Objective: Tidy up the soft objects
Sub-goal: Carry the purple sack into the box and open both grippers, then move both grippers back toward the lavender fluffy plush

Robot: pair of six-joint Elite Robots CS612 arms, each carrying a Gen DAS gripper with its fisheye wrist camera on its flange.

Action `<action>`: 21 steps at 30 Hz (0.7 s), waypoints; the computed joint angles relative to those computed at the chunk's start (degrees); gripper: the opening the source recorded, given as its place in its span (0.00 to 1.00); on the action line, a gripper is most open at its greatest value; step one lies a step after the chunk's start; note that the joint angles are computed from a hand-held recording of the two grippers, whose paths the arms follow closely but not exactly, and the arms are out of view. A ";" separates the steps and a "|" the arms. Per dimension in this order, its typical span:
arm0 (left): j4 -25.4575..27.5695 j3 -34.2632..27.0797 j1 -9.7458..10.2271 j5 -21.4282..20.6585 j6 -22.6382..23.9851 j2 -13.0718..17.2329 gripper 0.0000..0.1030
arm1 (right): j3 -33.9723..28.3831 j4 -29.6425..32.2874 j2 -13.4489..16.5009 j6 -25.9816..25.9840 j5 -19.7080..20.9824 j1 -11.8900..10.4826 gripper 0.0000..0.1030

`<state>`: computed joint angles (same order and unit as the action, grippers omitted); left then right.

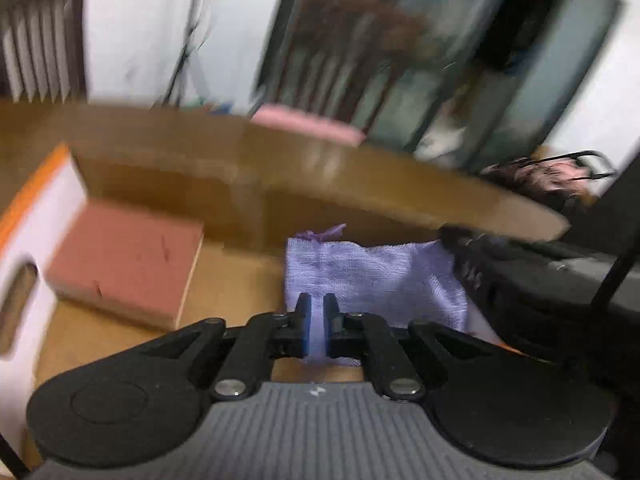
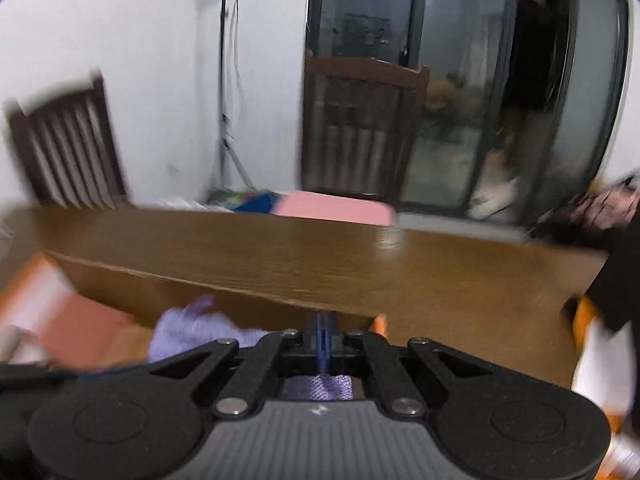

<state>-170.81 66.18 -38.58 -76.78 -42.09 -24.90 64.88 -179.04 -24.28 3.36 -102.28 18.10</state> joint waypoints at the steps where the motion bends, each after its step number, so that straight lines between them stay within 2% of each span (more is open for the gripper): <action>1: 2.09 -0.95 0.36 -1.81 -1.58 0.46 0.10 | -2.14 2.07 1.22 -1.80 -1.45 0.28 0.03; 2: 3.08 -1.54 0.81 -4.70 -2.69 0.74 0.10 | -3.46 2.20 2.26 -3.48 -3.33 0.66 0.04; 3: 2.08 -1.77 1.11 -7.21 -3.57 1.04 0.14 | -4.58 2.38 3.19 -4.31 -4.72 0.82 0.12; 4: 1.69 -1.95 1.02 -7.33 -3.26 1.17 0.17 | -4.93 3.37 3.43 -3.15 -3.93 0.56 0.12; 6: 2.08 -2.35 0.52 -6.17 -3.20 1.29 0.18 | -4.88 2.68 3.39 -2.03 -1.01 -0.15 0.13; 8: 2.48 -2.50 -0.08 -4.07 -2.94 1.24 0.24 | -4.78 1.36 3.39 -1.76 1.20 -0.75 0.15; 10: 1.27 -1.72 -0.19 -3.56 -4.08 0.77 0.42 | -3.65 -1.29 3.03 -1.87 3.82 -1.33 0.22; 13: -1.49 1.50 -0.20 -3.04 -3.62 -1.35 0.47 | -0.50 -5.70 1.43 -0.48 5.66 -1.91 0.29; 14: -2.53 2.90 -0.45 -1.60 -2.70 -2.38 0.49 | 1.52 -7.79 0.43 -0.10 6.29 -2.12 0.32; 16: -4.40 6.21 -1.78 4.35 0.27 -4.80 0.53 | 5.22 -10.61 -1.86 -0.23 7.63 -2.36 0.51; 18: -6.15 9.72 -2.74 8.76 2.86 -7.28 0.57 | 8.26 -11.78 -4.17 -1.43 7.73 -2.50 0.55; 21: -9.67 16.19 -3.85 12.79 4.67 -11.74 0.66 | 13.92 -13.68 -8.13 -3.21 6.28 -2.62 0.55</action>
